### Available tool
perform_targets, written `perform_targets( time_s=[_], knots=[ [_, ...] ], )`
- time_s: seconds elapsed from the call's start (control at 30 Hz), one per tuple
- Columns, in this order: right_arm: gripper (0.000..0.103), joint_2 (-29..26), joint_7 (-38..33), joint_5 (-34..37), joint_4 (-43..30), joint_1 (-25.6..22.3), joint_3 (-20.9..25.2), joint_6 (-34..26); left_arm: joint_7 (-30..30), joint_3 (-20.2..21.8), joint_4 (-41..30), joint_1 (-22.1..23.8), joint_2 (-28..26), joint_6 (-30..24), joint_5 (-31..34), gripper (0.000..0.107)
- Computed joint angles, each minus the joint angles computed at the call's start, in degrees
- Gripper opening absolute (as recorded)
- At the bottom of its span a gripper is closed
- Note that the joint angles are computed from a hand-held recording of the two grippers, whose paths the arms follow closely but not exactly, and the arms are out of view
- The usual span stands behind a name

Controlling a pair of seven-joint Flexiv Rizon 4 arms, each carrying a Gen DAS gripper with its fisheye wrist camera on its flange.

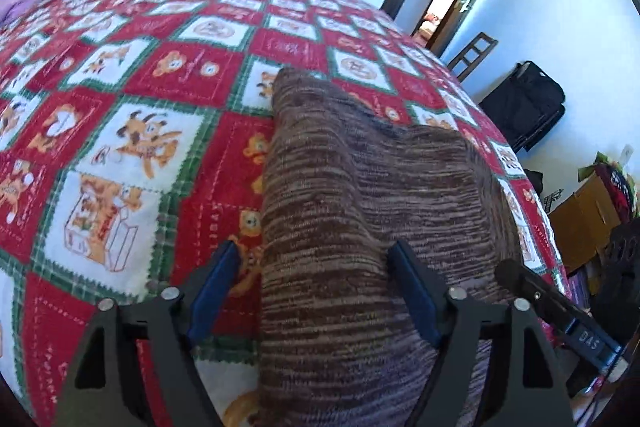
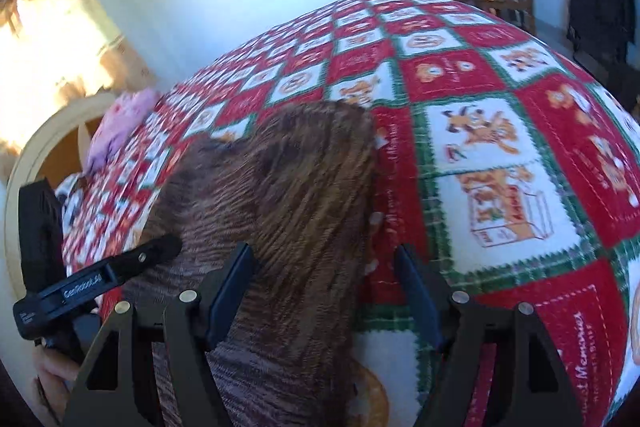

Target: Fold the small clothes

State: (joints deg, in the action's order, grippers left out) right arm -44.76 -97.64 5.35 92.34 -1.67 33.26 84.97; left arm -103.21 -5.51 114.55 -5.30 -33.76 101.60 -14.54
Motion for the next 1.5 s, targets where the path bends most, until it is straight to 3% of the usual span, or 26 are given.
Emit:
perform_targets(
  time_s=[0.1, 0.33, 0.47, 0.53, 0.6, 0.7, 0.73, 0.83, 0.93, 1.0, 1.13, 1.23, 1.27, 1.33, 1.4, 1.5],
  knots=[
    [0.073, -0.2, -0.6, -0.4, -0.4, 0.1, 0.1, -1.4, 0.8, 2.3, -1.2, -2.3, -0.5, -1.0, -0.1, 0.088],
    [0.068, 1.0, -0.9, -1.1, 0.6, 3.7, -3.9, -1.2, 1.9, -2.6, -1.1, 2.2, -0.9, -0.2, 1.0, 0.088],
    [0.063, -0.7, -1.1, 2.6, -0.3, -1.9, 2.6, 0.2, 2.0, -4.1, -0.5, 3.7, -1.0, 0.7, 1.7, 0.088],
    [0.063, -0.6, 0.9, 4.7, -0.3, -3.6, 3.4, 0.9, 2.0, -6.4, -0.1, 5.9, -1.2, 1.4, 2.6, 0.092],
    [0.063, -1.5, 1.3, 6.6, -1.3, -7.7, 7.5, -2.3, 2.0, -8.2, 0.3, 7.6, -1.2, 2.0, 3.5, 0.093],
    [0.063, -5.1, -4.2, 11.3, -3.7, -15.4, 17.3, -9.7, 2.2, -7.8, -0.1, 7.3, -1.3, 1.3, 3.9, 0.096],
    [0.062, -5.4, -5.5, 11.7, -3.6, -15.9, 18.3, -10.9, 2.3, -7.2, -0.3, 6.6, -1.2, 0.9, 3.8, 0.096],
    [0.061, -2.6, -7.6, 10.9, -2.0, -11.4, 14.3, -9.8, 2.5, -6.1, -0.6, 5.6, -1.2, 0.6, 3.5, 0.096],
    [0.058, -0.6, -9.4, 11.4, -1.1, -8.7, 11.2, -8.5, 2.5, -8.8, 0.1, 8.2, -1.5, 1.7, 4.3, 0.095],
    [0.057, 0.9, -7.9, 12.1, -0.6, -5.2, 6.4, -5.2, 2.5, -8.6, 0.0, 8.0, -1.5, 1.6, 4.4, 0.095],
    [0.057, -2.1, -10.4, 15.4, -5.2, -7.4, 8.8, -9.9, 2.4, -9.4, 0.1, 8.7, -1.6, 2.0, 4.9, 0.095],
    [0.057, -1.5, -11.8, 14.6, -6.0, -2.6, 4.8, -9.3, 2.0, -10.4, 0.4, 9.8, -1.7, 2.7, 5.4, 0.093],
    [0.056, -1.0, -11.9, 14.1, -5.8, -0.5, 2.9, -8.5, 1.7, -9.9, 0.5, 9.3, -1.7, 2.8, 5.3, 0.092],
    [0.042, -0.4, -12.0, 13.7, -5.6, 1.5, 0.8, -7.8, 1.5, -8.1, 0.2, 7.7, -1.5, 2.4, 4.8, 0.089],
    [0.036, -0.7, -12.4, 14.1, -5.7, 1.5, 0.9, -7.5, 1.6, -3.9, -0.7, 3.7, -1.2, 0.8, 3.5, 0.088],
    [0.035, -0.4, -12.5, 14.1, -5.3, 2.6, -0.1, -6.2, 2.0, 1.2, -1.8, -1.2, -1.1, -0.6, 1.9, 0.082]
  ],
)
